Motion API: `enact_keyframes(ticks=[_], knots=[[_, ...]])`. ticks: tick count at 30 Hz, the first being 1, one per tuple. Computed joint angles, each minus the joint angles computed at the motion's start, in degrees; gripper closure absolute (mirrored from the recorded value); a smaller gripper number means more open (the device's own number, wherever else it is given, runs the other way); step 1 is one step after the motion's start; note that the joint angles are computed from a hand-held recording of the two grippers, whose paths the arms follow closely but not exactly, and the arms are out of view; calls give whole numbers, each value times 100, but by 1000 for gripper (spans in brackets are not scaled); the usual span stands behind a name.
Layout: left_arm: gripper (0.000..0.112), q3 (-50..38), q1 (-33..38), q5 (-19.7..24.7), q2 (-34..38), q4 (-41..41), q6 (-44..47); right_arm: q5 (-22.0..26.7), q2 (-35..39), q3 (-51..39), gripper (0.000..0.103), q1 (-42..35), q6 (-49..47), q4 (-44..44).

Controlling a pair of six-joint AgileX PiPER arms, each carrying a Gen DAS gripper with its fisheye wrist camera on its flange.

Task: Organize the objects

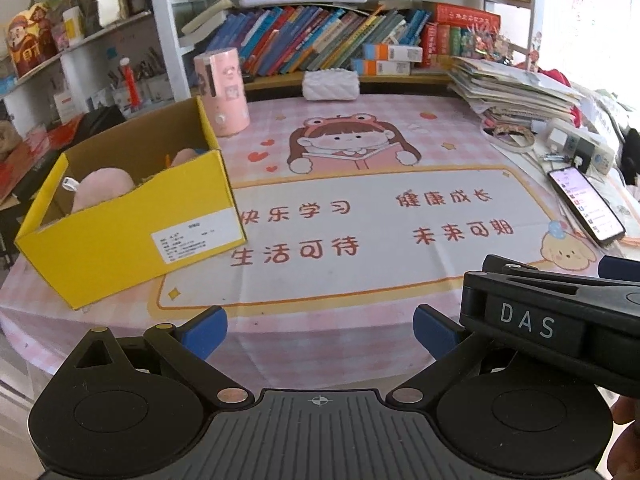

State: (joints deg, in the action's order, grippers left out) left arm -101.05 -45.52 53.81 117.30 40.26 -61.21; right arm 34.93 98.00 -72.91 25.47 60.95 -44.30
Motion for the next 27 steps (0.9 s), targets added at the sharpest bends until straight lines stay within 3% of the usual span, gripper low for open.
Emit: enact_keyframes(ticks=[12, 21, 27], knots=[[9, -342, -32, 632, 119, 160, -437, -434, 53, -231, 6, -144, -948, 495], [9, 16, 49, 654, -121, 204, -773, -506, 146, -397, 6, 7, -1286, 625], [9, 256, 159, 421, -243, 149, -824, -443, 272, -541, 6, 82, -1309, 684]])
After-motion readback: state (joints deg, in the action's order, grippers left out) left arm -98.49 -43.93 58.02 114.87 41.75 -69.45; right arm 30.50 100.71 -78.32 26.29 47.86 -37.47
